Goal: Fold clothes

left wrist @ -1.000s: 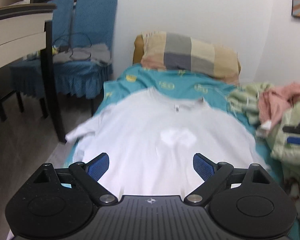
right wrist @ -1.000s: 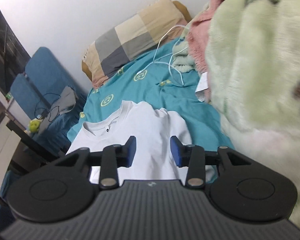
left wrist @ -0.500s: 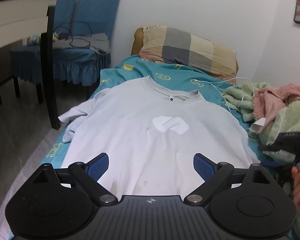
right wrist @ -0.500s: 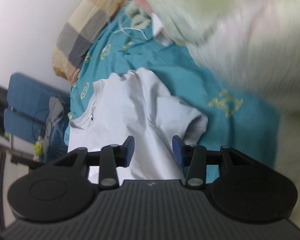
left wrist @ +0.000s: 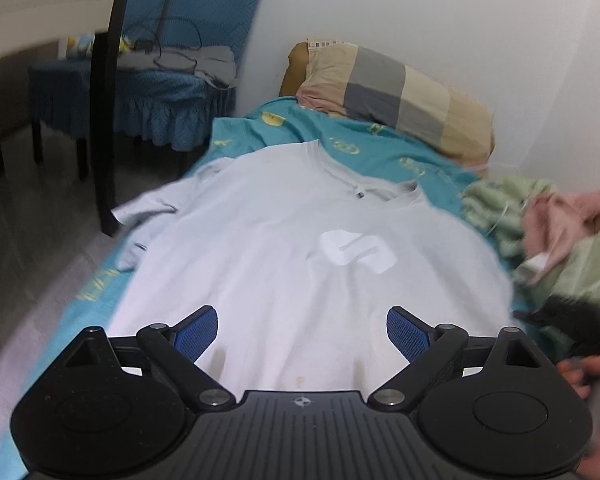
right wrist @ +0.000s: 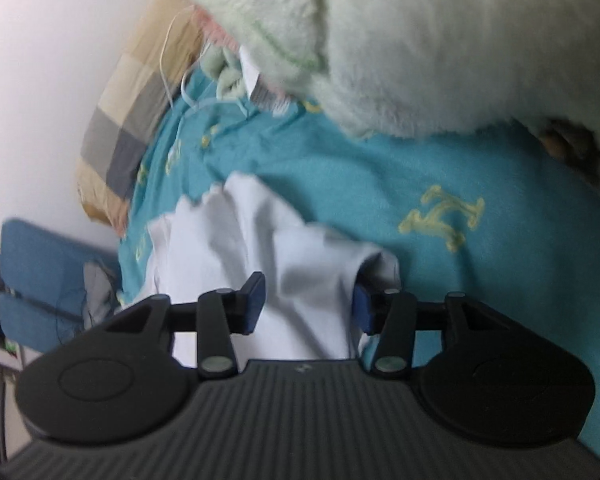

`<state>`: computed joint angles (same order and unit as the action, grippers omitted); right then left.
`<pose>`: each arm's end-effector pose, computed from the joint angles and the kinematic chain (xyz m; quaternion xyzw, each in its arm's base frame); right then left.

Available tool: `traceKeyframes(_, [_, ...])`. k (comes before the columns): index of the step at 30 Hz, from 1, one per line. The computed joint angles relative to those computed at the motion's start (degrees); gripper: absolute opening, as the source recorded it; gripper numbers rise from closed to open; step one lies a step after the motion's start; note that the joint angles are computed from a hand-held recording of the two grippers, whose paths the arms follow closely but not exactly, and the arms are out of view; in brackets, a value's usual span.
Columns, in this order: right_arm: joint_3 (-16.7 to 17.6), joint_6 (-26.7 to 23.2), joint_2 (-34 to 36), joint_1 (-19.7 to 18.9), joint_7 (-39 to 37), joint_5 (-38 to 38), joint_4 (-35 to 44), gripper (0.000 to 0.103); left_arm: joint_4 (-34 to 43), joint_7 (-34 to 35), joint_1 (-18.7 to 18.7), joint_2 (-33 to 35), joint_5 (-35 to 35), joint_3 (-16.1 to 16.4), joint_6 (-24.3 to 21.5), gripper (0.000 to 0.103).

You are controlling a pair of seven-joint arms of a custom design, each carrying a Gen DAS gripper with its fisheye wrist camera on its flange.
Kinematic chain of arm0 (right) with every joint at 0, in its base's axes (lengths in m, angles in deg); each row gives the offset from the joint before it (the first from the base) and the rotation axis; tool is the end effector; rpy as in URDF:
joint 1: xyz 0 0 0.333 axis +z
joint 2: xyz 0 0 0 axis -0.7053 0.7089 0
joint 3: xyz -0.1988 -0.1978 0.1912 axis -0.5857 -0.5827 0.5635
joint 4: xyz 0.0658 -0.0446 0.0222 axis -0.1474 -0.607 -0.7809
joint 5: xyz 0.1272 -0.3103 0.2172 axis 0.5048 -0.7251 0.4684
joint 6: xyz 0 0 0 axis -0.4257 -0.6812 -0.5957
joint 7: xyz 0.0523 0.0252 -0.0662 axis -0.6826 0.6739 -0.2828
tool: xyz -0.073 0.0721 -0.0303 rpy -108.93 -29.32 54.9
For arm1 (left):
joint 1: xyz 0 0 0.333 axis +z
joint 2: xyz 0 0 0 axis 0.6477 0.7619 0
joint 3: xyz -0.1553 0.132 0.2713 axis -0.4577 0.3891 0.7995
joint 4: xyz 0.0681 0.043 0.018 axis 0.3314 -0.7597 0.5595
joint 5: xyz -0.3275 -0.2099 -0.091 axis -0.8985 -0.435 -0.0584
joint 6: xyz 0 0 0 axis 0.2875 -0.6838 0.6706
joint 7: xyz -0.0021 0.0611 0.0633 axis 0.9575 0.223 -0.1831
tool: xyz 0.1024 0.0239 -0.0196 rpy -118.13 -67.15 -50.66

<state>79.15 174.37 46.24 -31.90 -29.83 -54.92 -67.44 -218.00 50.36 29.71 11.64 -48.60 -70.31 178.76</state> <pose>0.4573 0.2251 0.4574 -0.1418 0.8848 -0.1116 0.4296 0.4496 -0.0694 0.5707 -0.6165 0.6567 -0.4114 0.1392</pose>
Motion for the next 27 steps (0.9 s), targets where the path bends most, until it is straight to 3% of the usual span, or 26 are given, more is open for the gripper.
traceKeyframes(1, [0.1, -0.7, 0.5, -0.4, 0.9, -2.2, 0.4, 0.048, 0.2, 0.1, -0.7, 0.0, -1.4, 0.9, -0.8, 0.093])
traceKeyframes(3, [0.1, -2.3, 0.4, -0.6, 4.1, -6.0, 0.7, 0.030, 0.5, 0.2, -1.1, 0.0, -3.4, 1.7, -1.7, 0.093])
traceKeyframes(4, [0.0, -2.9, 0.0, -0.5, 4.8, -7.6, 0.9, 0.012, 0.4, 0.1, -0.9, -0.1, -3.9, 1.6, -1.7, 0.093])
traceKeyframes(7, [0.6, -7.2, -1.5, 0.5, 0.9, -8.6, 2.0, 0.005, 0.5, -1.0, -0.1, -0.2, -4.4, 1.1, -1.4, 0.093])
traceKeyframes(14, [3.8, -24.0, -3.2, 3.8, -22.7, -2.5, 6.4, 0.005, 0.3, -3.4, 1.4, -0.2, -2.0, -0.3, -1.0, 0.093])
traceKeyframes(17, [3.7, -28.1, -3.0, 4.6, -28.1, 2.0, 6.4, 0.005, 0.1, -4.9, 2.5, -0.4, 1.3, -1.5, -0.8, 0.093])
traceKeyframes(21, [3.5, -28.5, -1.9, 5.1, -34.5, 2.6, 7.7, 0.005, -0.1, -5.9, 2.8, -0.6, 4.2, -1.8, -0.1, 0.093])
traceKeyframes(24, [5.3, -30.2, 0.5, 6.8, -41.7, -3.7, 11.2, 0.005, 0.1, -6.2, 2.3, -0.6, 3.9, -0.8, 0.1, 0.093])
traceKeyframes(27, [5.8, -24.9, 5.4, 10.0, -55.3, -10.6, 16.5, 0.005, 0.2, -6.9, 2.5, -0.6, 3.7, -0.4, 0.9, 0.093])
